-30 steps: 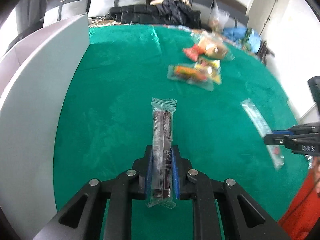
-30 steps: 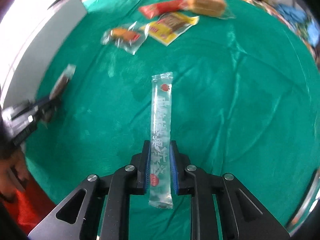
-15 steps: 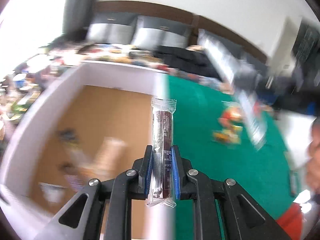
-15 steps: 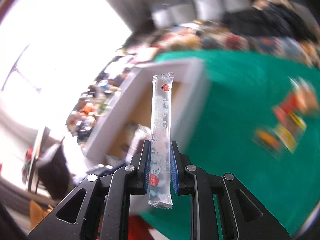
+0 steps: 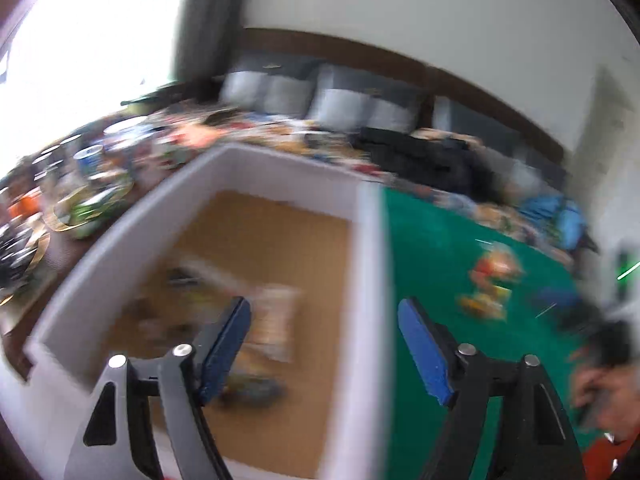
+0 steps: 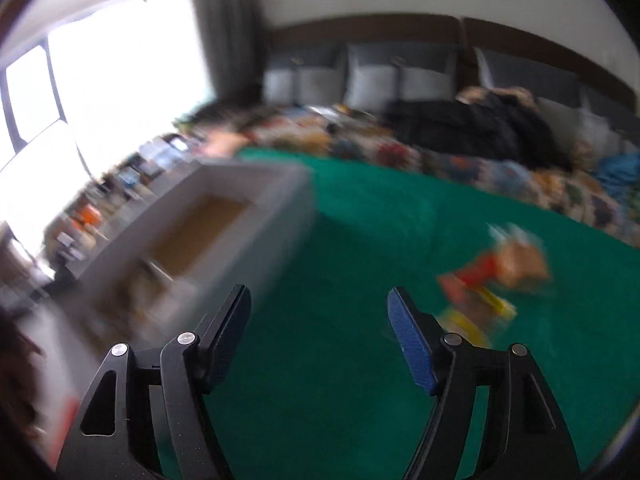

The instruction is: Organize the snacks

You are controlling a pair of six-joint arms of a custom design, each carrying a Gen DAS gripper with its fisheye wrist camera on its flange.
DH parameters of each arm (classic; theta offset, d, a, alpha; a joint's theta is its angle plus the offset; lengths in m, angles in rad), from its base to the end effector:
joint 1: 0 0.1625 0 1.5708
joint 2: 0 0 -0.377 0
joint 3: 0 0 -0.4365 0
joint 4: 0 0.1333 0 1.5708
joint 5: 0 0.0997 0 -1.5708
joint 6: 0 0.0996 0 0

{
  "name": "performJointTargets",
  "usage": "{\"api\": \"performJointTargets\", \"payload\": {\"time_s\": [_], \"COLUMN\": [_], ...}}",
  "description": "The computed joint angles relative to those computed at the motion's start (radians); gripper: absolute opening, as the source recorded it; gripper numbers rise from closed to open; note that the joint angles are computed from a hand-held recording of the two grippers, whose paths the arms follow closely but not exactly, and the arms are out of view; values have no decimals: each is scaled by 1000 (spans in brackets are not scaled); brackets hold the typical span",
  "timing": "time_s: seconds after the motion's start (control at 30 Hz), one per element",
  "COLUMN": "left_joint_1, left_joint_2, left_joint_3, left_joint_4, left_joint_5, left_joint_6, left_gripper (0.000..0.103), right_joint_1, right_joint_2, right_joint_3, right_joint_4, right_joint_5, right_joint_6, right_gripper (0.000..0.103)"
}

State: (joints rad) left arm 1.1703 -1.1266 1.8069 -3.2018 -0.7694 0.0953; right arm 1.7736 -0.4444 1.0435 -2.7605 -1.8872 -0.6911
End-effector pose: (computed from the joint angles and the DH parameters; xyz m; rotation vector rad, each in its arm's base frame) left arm -0.0514 -0.6468 0.2692 0.0747 2.2469 -1.2589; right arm 0.2687 -0.7986 0.0553 1.0173 -2.4166 0.6720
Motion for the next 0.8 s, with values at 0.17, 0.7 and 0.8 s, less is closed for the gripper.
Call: {"api": "performJointTargets", "payload": {"time_s": [0.17,0.7,0.8], "left_joint_1": [-52,-7,-2], "left_joint_2": [184,664,673], "left_joint_3": [-89,-519,-530], "left_joint_4": [88,297,297], "left_joint_5": [-163,44,41], "left_joint_6": [22,-10,-3], "left_gripper": [103,103,103], "right_joint_1": [-154,-254,-252], "right_joint_2": [-108,-198,-198], "right_joint_3": [227,354,361], "right_joint_4": [-240,-391,-400], "right_joint_5": [-206,-214,-222], "right_joint_6": [-68,28,31], "right_gripper": [74,82,84]}}
